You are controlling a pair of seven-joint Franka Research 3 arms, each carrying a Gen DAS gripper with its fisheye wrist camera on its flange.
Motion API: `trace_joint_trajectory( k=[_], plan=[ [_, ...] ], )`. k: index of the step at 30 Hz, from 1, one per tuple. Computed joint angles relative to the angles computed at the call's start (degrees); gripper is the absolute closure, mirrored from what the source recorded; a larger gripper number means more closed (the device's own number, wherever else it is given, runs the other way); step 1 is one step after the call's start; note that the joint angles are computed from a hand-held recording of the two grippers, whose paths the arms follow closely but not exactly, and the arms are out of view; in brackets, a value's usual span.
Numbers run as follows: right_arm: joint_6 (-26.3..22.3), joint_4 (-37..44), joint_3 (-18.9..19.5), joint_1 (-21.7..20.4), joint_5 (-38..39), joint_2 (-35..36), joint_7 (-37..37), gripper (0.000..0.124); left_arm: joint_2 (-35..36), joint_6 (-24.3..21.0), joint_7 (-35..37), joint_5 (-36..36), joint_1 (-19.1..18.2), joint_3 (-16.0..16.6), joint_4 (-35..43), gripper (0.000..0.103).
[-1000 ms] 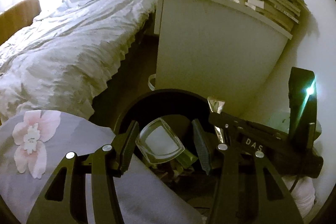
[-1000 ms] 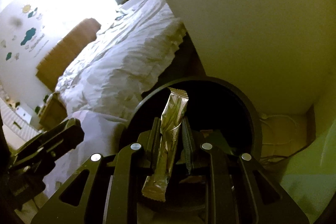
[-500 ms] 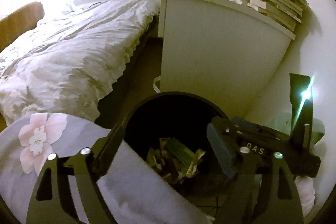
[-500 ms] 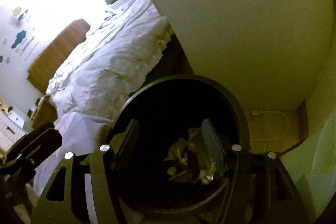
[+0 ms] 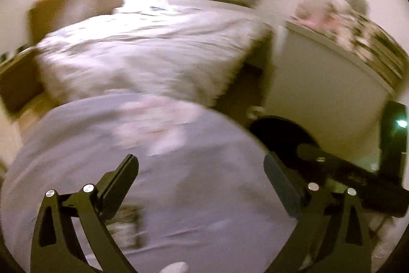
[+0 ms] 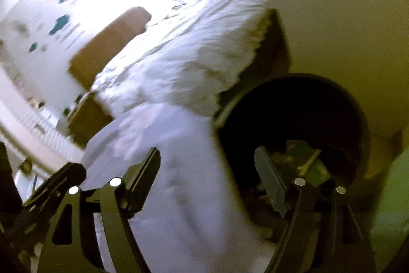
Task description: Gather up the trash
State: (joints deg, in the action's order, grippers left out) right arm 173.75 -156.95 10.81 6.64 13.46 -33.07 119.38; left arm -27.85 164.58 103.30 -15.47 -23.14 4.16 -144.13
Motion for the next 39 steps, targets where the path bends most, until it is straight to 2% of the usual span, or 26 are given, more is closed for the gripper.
trace_joint_trajectory(
  k=[1,2,3,6,7,9,12,16,18,22,24,33,39],
  plan=[
    [0.6,0.5,1.0,0.3,-0.2,0.5,0.2,0.048,-1.5,0.8,-2.8,2.2,4.2,-1.8,-1.6,0.006],
    [1.3,1.2,3.2,-0.2,-0.9,1.2,1.0,0.045,-2.4,1.2,-4.9,3.8,6.9,-3.0,-2.4,0.006],
    [2.1,1.7,6.0,-1.4,-1.9,1.6,2.4,0.044,-4.0,2.2,-8.4,7.0,11.7,-4.9,-4.1,0.006],
    [3.6,3.6,14.5,-5.6,-5.4,3.0,7.1,0.042,-7.1,3.8,-13.9,12.8,19.5,-7.3,-6.9,0.006],
    [4.3,4.2,18.0,-7.7,-6.9,3.2,9.1,0.042,-7.9,3.9,-14.8,14.0,20.6,-7.1,-7.5,0.006],
    [4.7,5.2,24.9,-12.9,-10.1,2.4,13.2,0.037,-9.6,3.9,-15.0,15.3,20.5,-4.8,-8.8,0.006],
    [5.4,6.8,37.1,-23.1,-14.9,-2.7,19.6,0.028,-11.8,5.3,-14.6,17.4,19.5,-1.5,-10.8,0.006],
    [5.9,7.1,44.5,-29.8,-17.3,-9.2,24.5,0.026,-13.6,7.3,-15.3,18.2,18.0,1.3,-12.5,0.006],
    [5.7,6.6,45.6,-30.6,-17.4,-11.4,26.0,0.026,-14.4,8.9,-15.5,18.0,16.8,2.8,-13.5,0.006],
    [5.9,5.6,47.3,-32.0,-17.2,-13.8,28.9,0.026,-15.2,12.1,-18.2,18.9,18.5,1.8,-15.6,0.006],
    [5.7,5.1,47.8,-32.3,-17.5,-14.6,29.7,0.026,-15.7,11.7,-18.0,19.3,16.7,3.7,-15.8,0.006],
    [6.2,4.8,50.5,-34.1,-18.8,-18.3,31.7,0.026,-17.1,10.9,-16.1,19.2,13.1,7.1,-16.7,0.006],
    [7.0,4.2,50.0,-33.9,-18.3,-18.0,31.6,0.026,-17.4,10.1,-14.9,18.9,12.7,7.0,-16.8,0.006]
  ],
)
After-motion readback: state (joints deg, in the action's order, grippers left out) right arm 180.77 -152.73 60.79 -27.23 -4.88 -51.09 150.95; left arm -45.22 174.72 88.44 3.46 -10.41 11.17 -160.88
